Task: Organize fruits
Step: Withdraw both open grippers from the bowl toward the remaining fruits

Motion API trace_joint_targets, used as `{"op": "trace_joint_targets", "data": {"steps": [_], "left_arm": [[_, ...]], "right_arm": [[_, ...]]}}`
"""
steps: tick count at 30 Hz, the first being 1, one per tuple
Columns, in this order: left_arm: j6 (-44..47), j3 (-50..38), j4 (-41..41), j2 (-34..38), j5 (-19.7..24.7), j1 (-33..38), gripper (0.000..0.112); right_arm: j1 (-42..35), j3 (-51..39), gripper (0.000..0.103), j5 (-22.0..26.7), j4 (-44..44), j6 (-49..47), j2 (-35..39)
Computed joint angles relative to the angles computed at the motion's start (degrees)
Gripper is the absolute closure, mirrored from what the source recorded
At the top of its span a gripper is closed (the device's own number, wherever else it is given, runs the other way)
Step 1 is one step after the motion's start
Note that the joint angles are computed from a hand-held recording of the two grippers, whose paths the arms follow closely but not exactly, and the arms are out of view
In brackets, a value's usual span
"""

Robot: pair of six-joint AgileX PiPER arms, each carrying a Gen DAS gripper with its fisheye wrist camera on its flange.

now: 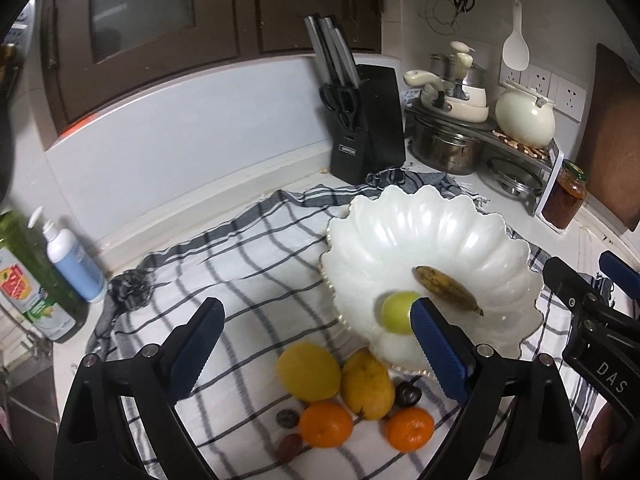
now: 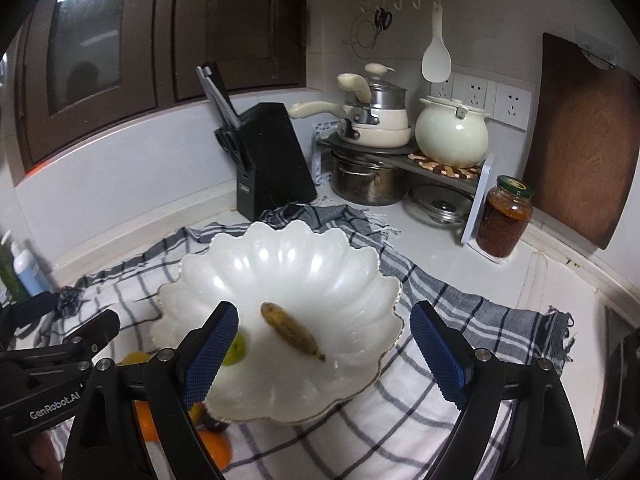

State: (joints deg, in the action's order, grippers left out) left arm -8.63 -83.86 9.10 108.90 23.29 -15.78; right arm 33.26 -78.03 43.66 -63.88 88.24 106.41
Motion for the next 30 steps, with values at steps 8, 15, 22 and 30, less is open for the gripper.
{"op": "trace_joint_targets", "data": {"steps": [8, 15, 22, 30], "left_arm": [[-3.15, 11.57, 2.85, -7.59, -4.83, 1.28, 0.017], [-6.92, 20.27, 6.88, -12.21, -9.08, 2.05, 0.017], [-9.31, 26.75, 9.14, -13.91, -12.62, 2.80, 0.018], [-18.69, 33.95, 18.84, -14.98, -18.26, 3.82, 0.020]], "right_arm": [[3.64, 4.63, 0.014, 0.58, -2.92, 4.78, -2.40], [6.88, 8.56, 0.014, 1.27, -5.19, 9.41, -3.52], [9.00, 12.07, 0.014, 0.72, -6.67, 13.48, -3.55], [10.72, 15.96, 0.014, -1.08, -8.02, 18.33, -2.62]]}}
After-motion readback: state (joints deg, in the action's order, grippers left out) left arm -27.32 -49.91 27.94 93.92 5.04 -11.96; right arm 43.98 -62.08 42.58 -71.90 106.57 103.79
